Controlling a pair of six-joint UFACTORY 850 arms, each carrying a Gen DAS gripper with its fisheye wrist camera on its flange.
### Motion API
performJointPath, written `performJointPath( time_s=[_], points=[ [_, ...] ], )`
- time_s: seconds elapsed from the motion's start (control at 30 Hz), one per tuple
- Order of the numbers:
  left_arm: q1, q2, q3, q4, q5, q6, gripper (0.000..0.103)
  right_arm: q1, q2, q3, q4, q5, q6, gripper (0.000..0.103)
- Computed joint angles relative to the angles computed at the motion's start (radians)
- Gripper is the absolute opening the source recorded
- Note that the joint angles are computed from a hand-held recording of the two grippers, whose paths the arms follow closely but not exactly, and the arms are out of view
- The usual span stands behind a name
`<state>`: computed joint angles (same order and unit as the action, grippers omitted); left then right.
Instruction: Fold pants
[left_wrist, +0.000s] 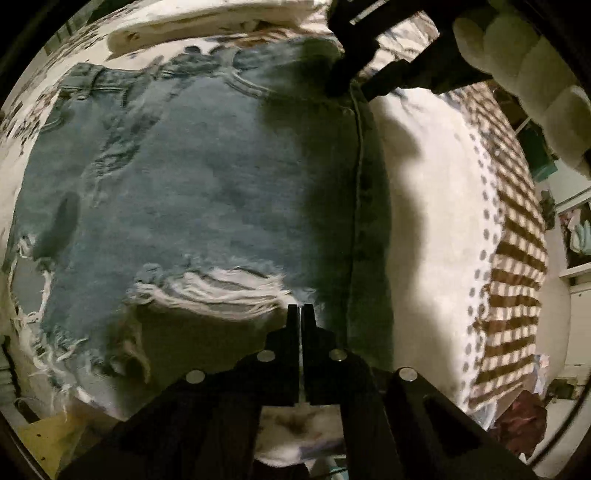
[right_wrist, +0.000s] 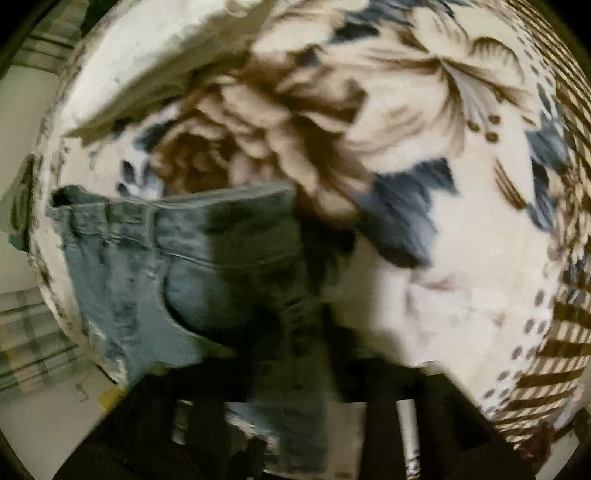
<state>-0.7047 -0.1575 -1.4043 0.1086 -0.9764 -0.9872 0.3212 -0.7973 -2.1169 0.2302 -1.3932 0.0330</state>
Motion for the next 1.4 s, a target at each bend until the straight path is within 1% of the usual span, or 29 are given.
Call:
performJointPath(
  time_s=[0.03, 0.1, 0.17, 0.23, 0.27, 0.3, 0.33, 0.37, 0.4, 0.43, 0.47, 0.5, 0.53, 0.57, 0.63, 0.7, 0.8, 0.87, 0.9, 0.93, 0.97, 1.0, 1.07, 1.13, 1.17, 1.2, 1.27, 1.3, 1.4],
  points=[
    [-0.014, 0.017, -0.004, 0.011, -0.012, -0.019, 0.000, 0.005, 0.006, 0.004, -0.010, 0.008, 0.005, 0.018],
    [0.011, 0.083, 0.041, 0.017, -0.015, 0.001, 0.000, 0.015, 0.028, 0.016, -0.020, 0.023, 0.011, 0.017],
    [-0.003, 0.125, 0.042, 0.033, -0.045, -0.025, 0.000, 0.022, 0.045, 0.017, -0.012, 0.027, 0.023, 0.017],
    [-0.057, 0.151, 0.014, 0.064, -0.108, -0.093, 0.000, 0.021, 0.063, 0.025, 0.006, 0.033, 0.024, 0.016],
    [-0.053, 0.176, 0.032, 0.057, -0.110, -0.089, 0.000, 0.020, 0.070, 0.023, 0.027, 0.033, 0.026, 0.016],
    [-0.049, 0.179, 0.023, 0.049, -0.137, -0.085, 0.001, 0.016, 0.074, 0.028, 0.043, 0.034, 0.020, 0.016],
    [-0.087, 0.140, -0.025, 0.065, -0.150, -0.123, 0.001, 0.012, 0.074, 0.026, 0.068, 0.025, 0.010, 0.017],
    [-0.100, 0.119, -0.047, 0.073, -0.167, -0.135, 0.002, 0.011, 0.062, 0.012, 0.073, -0.001, 0.004, 0.017],
    [-0.129, 0.057, -0.103, 0.093, -0.202, -0.151, 0.004, 0.006, 0.058, 0.004, 0.058, -0.019, 0.008, 0.019],
    [-0.170, -0.043, -0.198, 0.117, -0.259, -0.175, 0.007, -0.003, 0.051, 0.004, 0.060, -0.034, 0.030, 0.025],
    [-0.181, -0.101, -0.260, 0.111, -0.296, -0.168, 0.014, -0.016, 0.052, 0.009, 0.062, -0.044, 0.041, 0.029],
    [-0.190, -0.137, -0.296, 0.099, -0.292, -0.172, 0.017, -0.028, 0.061, 0.025, 0.054, -0.044, 0.044, 0.042],
    [-0.195, -0.163, -0.324, 0.084, -0.280, -0.172, 0.019, -0.034, 0.081, 0.048, 0.015, -0.029, 0.047, 0.048],
    [-0.201, -0.190, -0.353, 0.075, -0.289, -0.170, 0.024, -0.048, 0.111, 0.085, -0.012, -0.006, 0.033, 0.048],
    [-0.213, -0.255, -0.416, 0.044, -0.292, -0.156, 0.039, -0.064, 0.148, 0.125, -0.050, 0.010, 0.037, 0.053],
    [-0.220, -0.304, -0.462, 0.023, -0.314, -0.137, 0.065, -0.091, 0.181, 0.165, -0.079, 0.019, 0.038, 0.053],
    [-0.229, -0.357, -0.503, 0.008, -0.361, -0.117, 0.070, -0.115, 0.209, 0.203, -0.116, 0.014, 0.042, 0.054],
    [-0.224, -0.367, -0.487, 0.005, -0.397, -0.117, 0.072, -0.129, 0.212, 0.213, -0.130, 0.019, 0.027, 0.054],
    [-0.213, -0.360, -0.457, -0.011, -0.399, -0.111, 0.081, -0.133, 0.214, 0.214, -0.132, 0.018, 0.020, 0.054],
    [-0.207, -0.348, -0.432, -0.012, -0.382, -0.114, 0.086, -0.139, 0.217, 0.220, -0.133, 0.020, 0.011, 0.054],
    [-0.202, -0.337, -0.416, -0.004, -0.368, -0.117, 0.090, -0.138, 0.218, 0.221, -0.128, 0.023, 0.006, 0.054],
    [-0.198, -0.332, -0.409, -0.002, -0.362, -0.114, 0.090, -0.139, 0.217, 0.220, -0.122, 0.025, 0.000, 0.054],
    [-0.194, -0.317, -0.394, 0.006, -0.349, -0.107, 0.089, -0.127, 0.207, 0.217, -0.115, 0.032, -0.001, 0.054],
    [-0.190, -0.285, -0.352, 0.015, -0.294, -0.111, 0.085, -0.114, 0.196, 0.209, -0.110, 0.035, -0.005, 0.054],
    [-0.189, -0.265, -0.329, 0.027, -0.273, -0.116, 0.071, -0.104, 0.185, 0.197, -0.109, 0.029, -0.011, 0.054],
    [-0.188, -0.240, -0.303, 0.046, -0.253, -0.123, 0.043, -0.089, 0.174, 0.187, -0.106, 0.029, -0.005, 0.054],
    [-0.181, -0.193, -0.258, 0.080, -0.228, -0.118, 0.015, -0.066, 0.145, 0.148, -0.090, 0.023, -0.018, 0.054],
    [-0.175, -0.176, -0.240, 0.079, -0.209, -0.103, 0.010, -0.055, 0.129, 0.129, -0.080, 0.022, -0.019, 0.054],
    [-0.148, -0.110, -0.169, 0.053, -0.147, -0.062, 0.008, -0.034, 0.061, 0.054, -0.027, 0.004, -0.033, 0.055]
  ],
)
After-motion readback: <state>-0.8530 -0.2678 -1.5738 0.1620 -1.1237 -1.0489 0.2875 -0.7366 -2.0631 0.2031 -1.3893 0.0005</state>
